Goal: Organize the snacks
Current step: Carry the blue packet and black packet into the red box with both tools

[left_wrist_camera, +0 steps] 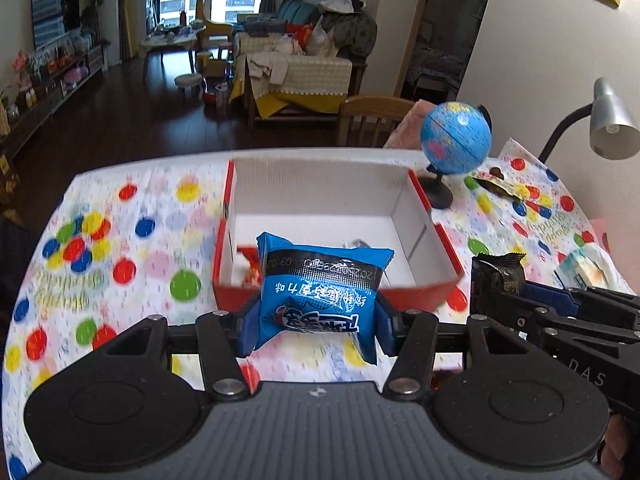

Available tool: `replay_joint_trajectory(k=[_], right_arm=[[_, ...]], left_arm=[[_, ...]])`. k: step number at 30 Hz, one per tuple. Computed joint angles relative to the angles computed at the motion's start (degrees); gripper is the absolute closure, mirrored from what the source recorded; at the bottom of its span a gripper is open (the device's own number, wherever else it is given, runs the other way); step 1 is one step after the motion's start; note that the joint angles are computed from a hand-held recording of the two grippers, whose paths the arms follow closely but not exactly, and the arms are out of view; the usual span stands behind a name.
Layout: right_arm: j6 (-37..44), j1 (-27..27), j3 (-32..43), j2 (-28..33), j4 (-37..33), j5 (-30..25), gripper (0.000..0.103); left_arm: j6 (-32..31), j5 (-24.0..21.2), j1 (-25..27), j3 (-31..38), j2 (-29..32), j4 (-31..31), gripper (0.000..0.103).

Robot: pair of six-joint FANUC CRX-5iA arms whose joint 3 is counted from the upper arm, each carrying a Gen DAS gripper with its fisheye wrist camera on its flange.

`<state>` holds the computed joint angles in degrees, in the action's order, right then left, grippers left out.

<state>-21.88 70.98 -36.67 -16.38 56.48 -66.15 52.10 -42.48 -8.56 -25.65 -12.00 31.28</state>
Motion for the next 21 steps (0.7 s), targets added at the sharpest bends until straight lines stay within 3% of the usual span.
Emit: replay_joint_trajectory(k=[12, 21], right_arm=[[7.0, -11.8, 2.9, 4.6, 0.3, 9.3, 0.073], [10.8, -19.0, 5.3, 9.7, -2.5, 16.3, 0.073]], left_arm=[[1.9, 3.1, -2.7, 10.3, 12.0, -2.6, 0.048], [4.5, 2.3, -4.1, 18.4, 21.9, -6.3, 0.047]])
